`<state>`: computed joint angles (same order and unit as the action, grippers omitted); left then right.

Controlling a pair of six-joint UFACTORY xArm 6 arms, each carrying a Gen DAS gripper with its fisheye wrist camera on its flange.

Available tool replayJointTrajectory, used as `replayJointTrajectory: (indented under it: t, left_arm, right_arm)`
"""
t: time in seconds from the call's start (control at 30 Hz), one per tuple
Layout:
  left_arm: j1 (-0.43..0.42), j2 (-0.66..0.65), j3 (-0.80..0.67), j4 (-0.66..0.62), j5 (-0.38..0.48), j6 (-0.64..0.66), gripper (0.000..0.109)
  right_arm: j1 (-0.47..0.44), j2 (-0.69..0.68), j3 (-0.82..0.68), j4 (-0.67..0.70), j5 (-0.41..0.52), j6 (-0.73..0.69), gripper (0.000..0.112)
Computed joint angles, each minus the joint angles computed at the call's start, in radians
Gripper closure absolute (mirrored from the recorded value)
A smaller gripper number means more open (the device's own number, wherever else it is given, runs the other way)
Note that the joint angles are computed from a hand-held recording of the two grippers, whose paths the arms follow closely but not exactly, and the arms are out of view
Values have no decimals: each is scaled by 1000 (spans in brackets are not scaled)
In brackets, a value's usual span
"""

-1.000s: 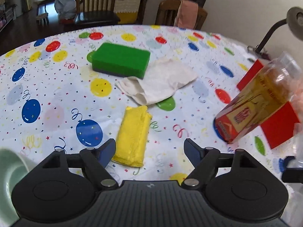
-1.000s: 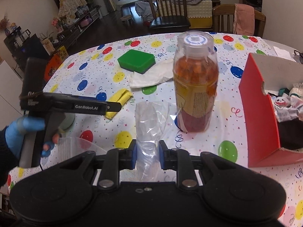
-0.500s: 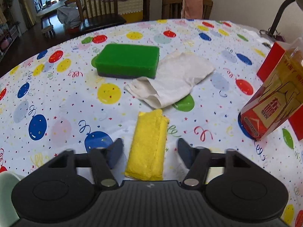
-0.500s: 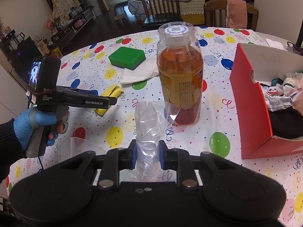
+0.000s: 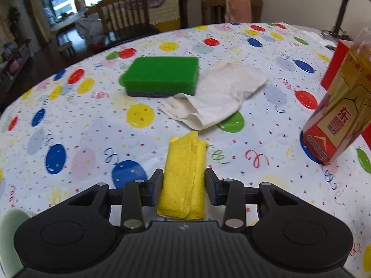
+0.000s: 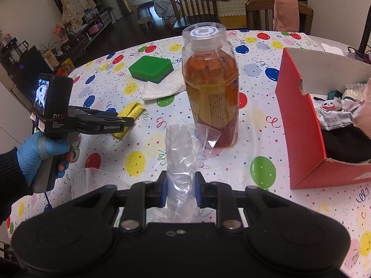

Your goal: Organize soft objects

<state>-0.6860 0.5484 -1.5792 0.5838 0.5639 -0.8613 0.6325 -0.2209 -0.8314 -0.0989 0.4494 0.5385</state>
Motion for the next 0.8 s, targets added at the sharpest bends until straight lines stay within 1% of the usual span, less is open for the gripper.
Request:
replayJointTrajectory:
  t: [0.07, 0.27, 0.47, 0.7, 0.8]
  left_arm:
    - [-1, -11, 13, 23, 2, -46, 72]
    - [-9, -49, 48, 31, 0, -104, 72]
    - [-39, -114, 93, 58, -1, -177, 72]
    - [-83, -191, 119, 75, 19, -247, 72]
    - [-106, -213, 107, 77, 36, -265, 72]
  right_arm:
    - [-4, -10, 10, 1, -1, -3, 91]
    - [-21, -49, 43, 27, -7, -35, 91]
    - [-51, -103, 82, 79, -13, -102, 91]
    - [-102, -179, 115, 186, -7, -246, 91]
    - [-133, -208, 120, 235, 1, -320, 91]
